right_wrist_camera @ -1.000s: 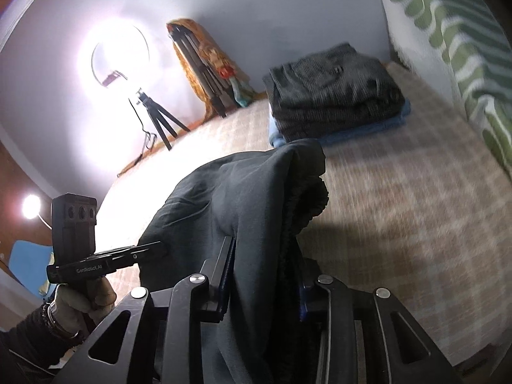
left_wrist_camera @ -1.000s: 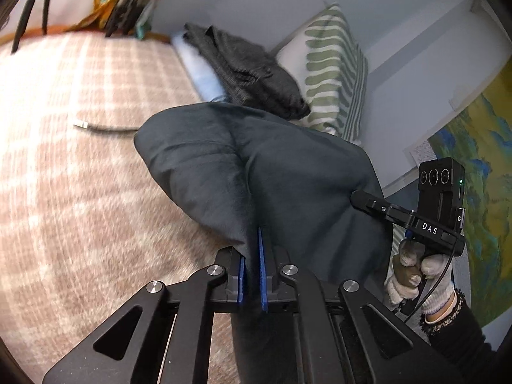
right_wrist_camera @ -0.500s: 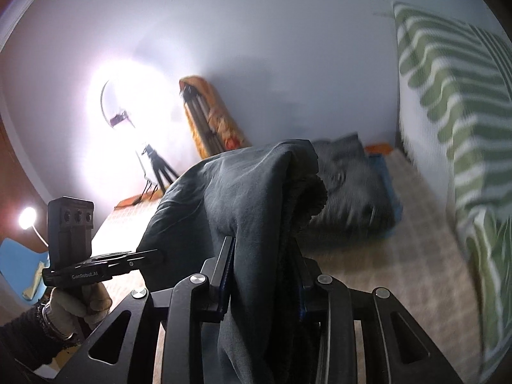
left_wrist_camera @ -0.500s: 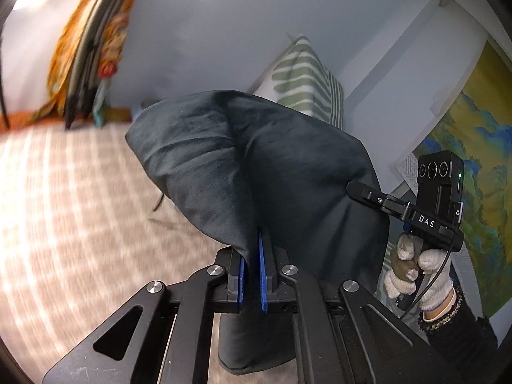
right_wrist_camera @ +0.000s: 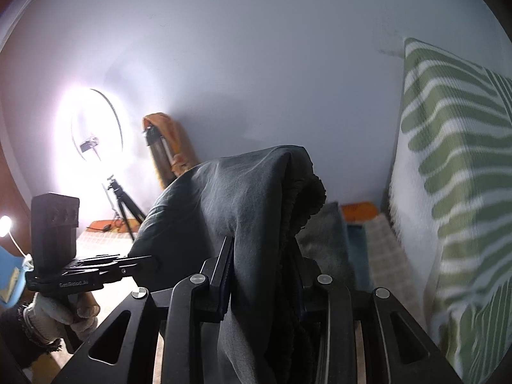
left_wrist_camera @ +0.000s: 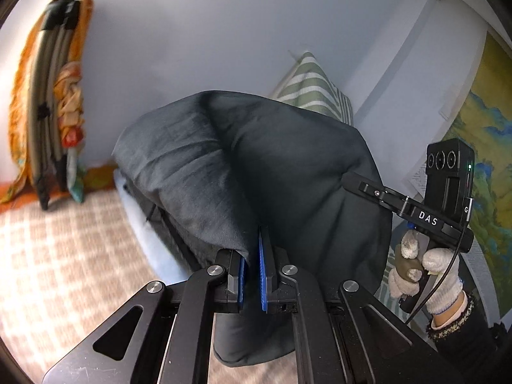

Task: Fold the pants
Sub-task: 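Grasp the trousers with the left tool while the right tool grasps too, lift, then lower the trousers onto the clothes stack and open both tools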

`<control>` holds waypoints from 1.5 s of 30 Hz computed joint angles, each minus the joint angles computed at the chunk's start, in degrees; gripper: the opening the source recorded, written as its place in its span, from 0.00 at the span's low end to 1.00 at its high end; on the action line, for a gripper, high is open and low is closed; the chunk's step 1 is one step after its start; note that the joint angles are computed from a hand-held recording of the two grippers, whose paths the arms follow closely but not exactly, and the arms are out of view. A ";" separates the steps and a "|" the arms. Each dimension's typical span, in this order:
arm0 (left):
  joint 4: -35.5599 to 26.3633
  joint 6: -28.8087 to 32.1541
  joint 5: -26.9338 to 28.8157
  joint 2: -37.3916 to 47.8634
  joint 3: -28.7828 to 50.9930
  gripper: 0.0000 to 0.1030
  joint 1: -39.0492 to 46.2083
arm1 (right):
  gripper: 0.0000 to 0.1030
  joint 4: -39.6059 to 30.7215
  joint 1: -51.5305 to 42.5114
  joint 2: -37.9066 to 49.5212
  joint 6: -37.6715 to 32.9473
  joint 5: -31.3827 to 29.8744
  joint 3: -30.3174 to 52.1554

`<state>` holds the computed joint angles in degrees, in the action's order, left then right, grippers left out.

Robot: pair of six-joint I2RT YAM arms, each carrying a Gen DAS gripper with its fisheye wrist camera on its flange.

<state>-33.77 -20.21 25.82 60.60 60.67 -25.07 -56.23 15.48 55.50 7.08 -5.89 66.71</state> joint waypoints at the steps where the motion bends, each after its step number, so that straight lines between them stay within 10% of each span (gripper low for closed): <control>1: 0.67 0.04 -0.55 1.22 0.64 0.05 -0.33 | 0.30 1.15 -1.28 1.56 -1.28 -0.70 0.22; 22: 8.47 -1.48 -7.86 20.33 3.63 0.11 0.96 | 0.41 23.90 -8.78 25.75 -10.40 5.18 -6.01; 25: 7.38 -1.59 -8.02 20.17 3.53 0.14 1.08 | 0.42 23.91 -9.03 25.21 -10.33 7.83 -6.33; 31: 5.24 -1.43 -9.44 19.82 2.13 0.52 1.21 | 0.54 22.27 -9.44 23.54 -10.32 12.57 -6.42; 45: 5.41 -4.94 -7.18 12.62 -8.58 0.52 2.62 | 0.63 17.09 -11.34 18.23 -8.44 17.80 -9.14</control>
<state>-28.36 -25.15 18.64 73.22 52.09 -22.45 -39.14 4.14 73.73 -1.36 11.91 57.57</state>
